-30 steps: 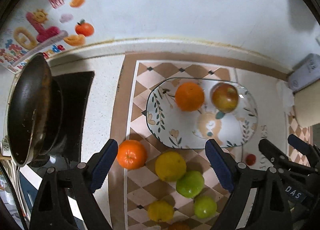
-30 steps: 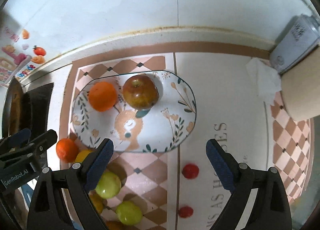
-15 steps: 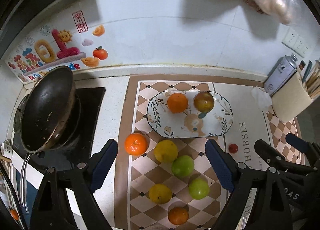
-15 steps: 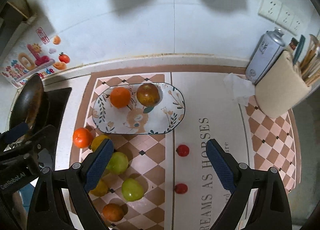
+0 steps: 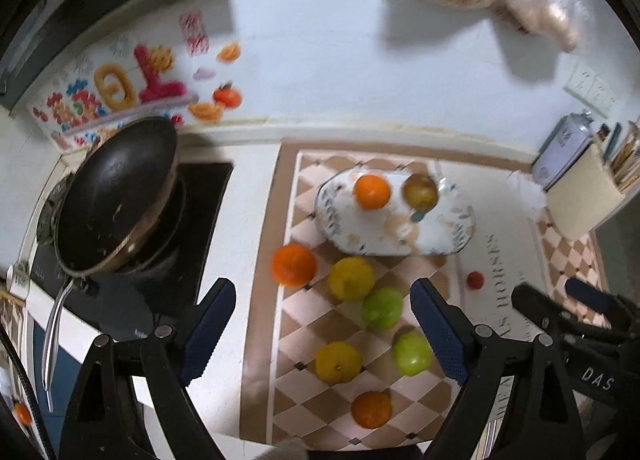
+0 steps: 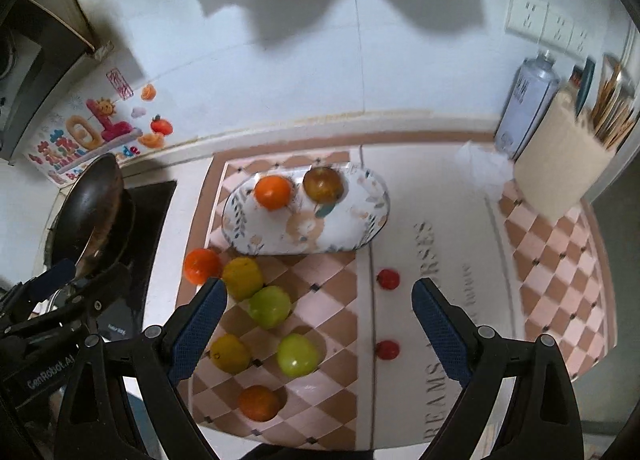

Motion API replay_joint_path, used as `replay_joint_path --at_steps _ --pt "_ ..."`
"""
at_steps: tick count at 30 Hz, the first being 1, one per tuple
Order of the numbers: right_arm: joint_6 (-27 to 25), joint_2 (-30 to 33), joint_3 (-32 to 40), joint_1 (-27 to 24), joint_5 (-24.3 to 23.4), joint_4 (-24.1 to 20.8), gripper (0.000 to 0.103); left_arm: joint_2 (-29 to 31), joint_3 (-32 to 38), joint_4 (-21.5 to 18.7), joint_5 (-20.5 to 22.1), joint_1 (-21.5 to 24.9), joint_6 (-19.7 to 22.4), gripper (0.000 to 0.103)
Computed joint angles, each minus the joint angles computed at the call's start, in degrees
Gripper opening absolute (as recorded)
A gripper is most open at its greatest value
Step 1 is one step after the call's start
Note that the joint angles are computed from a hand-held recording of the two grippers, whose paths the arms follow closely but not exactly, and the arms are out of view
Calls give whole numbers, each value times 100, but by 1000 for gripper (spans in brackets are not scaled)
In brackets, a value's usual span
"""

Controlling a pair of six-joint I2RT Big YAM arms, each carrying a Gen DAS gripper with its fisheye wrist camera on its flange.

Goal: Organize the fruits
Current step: 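Lift both tools back and reach toward the lemon and green apple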

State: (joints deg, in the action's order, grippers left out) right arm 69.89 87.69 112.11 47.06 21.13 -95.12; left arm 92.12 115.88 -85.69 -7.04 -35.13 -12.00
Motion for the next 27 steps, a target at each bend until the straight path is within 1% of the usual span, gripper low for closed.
replay_joint_path --at_steps 1,2,3,7,8,10,12,13,14,15,17,21,24,25,26,27 --pt "-24 -56 -221 -35 -222 202 96 10 -90 -33 -8 42 -17 95" --pt "-29 -113 -492 -76 -483 414 96 28 -216 -83 1 98 -34 98" --pt "-36 -176 -874 -142 -873 736 96 37 -368 -108 -16 145 -53 99" --pt "32 -259 -2049 -334 -2032 1844 96 107 -868 -244 -28 274 -171 99" --pt "89 -250 -2315 -371 -2241 2117 96 127 -1004 -285 74 307 -213 99" --pt "178 -207 -2662 -394 -2511 2494 95 161 -1206 -341 306 351 -313 99" --pt "174 -114 -2903 -420 -2720 2832 88 212 -1393 -374 592 381 -365 99" --pt "119 -63 -2929 -427 -2750 2885 86 241 -1433 -397 610 362 -383 99" --pt "-5 5 -2938 -415 -2745 2916 79 263 -1500 -376 629 344 -363 99" --pt "-171 61 -2920 -382 -2683 2902 68 290 -1529 -369 652 326 -348 99" --pt "-434 128 -2849 -296 -2522 2748 59 347 -1624 -388 801 299 -328 99" --pt "-555 -13 -2896 -199 -2347 2439 58 427 -1777 -327 1017 198 -302 99" --pt "-450 -205 -3165 -191 -2472 2434 58 490 -1906 -198 1052 121 -266 99" --pt "-488 -272 -3247 -267 -2506 2540 58 499 -1956 -142 1036 103 -252 91" --pt "-478 -334 -3326 -280 -2542 2621 58 500 -2014 -78 1121 101 -206 84" --pt "-472 -373 -3372 -286 -2562 2669 58 498 -2058 -6 1290 112 -166 70"
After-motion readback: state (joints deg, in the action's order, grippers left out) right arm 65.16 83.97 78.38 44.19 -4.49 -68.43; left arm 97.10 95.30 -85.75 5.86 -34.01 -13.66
